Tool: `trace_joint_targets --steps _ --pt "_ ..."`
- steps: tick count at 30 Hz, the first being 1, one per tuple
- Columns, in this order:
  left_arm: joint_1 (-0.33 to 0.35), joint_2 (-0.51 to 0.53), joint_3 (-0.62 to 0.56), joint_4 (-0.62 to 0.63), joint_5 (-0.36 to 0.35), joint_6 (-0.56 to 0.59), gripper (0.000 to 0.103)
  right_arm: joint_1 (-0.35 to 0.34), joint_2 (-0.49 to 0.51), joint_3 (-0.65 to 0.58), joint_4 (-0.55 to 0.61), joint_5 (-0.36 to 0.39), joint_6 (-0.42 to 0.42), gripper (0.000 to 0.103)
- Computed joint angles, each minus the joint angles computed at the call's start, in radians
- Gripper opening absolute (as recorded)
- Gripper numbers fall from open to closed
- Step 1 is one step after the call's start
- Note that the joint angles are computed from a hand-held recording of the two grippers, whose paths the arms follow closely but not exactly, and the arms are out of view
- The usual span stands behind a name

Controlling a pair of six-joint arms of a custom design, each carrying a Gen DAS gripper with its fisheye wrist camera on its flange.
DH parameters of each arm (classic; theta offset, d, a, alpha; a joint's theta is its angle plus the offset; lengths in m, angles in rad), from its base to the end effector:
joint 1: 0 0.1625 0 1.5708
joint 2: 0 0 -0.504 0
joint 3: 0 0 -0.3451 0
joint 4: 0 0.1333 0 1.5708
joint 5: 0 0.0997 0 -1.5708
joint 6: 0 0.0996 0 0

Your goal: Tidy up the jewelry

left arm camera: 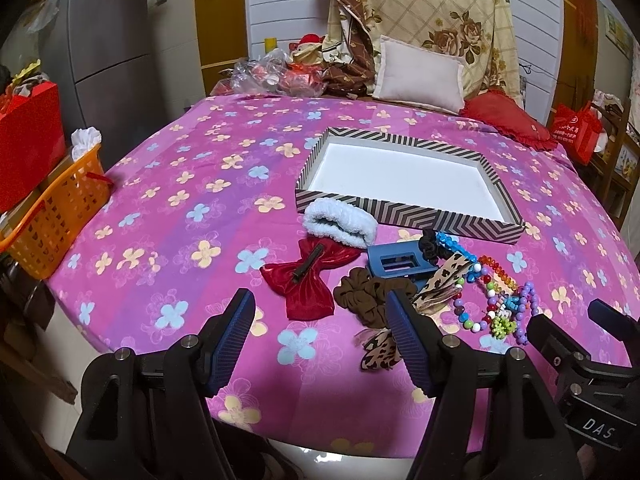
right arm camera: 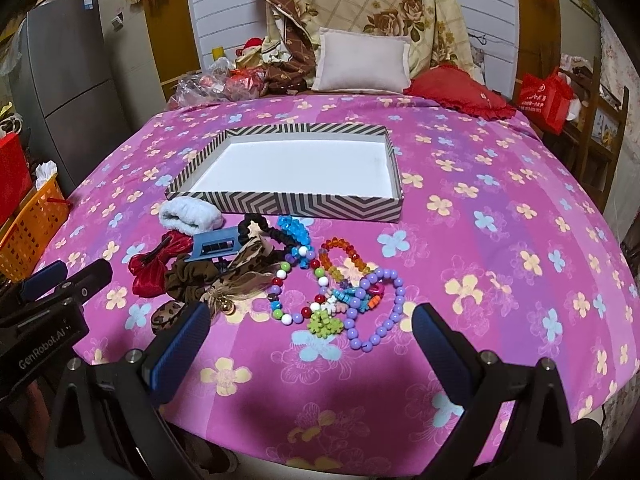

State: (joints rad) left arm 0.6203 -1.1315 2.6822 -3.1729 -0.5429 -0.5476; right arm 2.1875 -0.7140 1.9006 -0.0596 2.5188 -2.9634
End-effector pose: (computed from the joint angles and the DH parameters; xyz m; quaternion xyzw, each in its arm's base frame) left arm -0.1362 -0.3659 0.2273 0.1618 0.8554 -0.3510 0.3447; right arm 0.3002 -0.3328 0.0773 0.0907 -0.8690 0.3529 0.3348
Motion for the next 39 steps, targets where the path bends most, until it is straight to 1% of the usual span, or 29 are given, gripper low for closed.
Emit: trace_joint_targets --steps 17,39 --pt "0.018 0.022 0.006 -0.032 -0.012 0.000 0.067 -0.014 0.010 -0.009 0.016 -0.019 0.007 0.102" --pt "0.062 0.029 -0.012 -0.028 -0.031 0.010 0.067 -0.032 0.031 -0.043 0.036 -0.040 -0.031 0.102"
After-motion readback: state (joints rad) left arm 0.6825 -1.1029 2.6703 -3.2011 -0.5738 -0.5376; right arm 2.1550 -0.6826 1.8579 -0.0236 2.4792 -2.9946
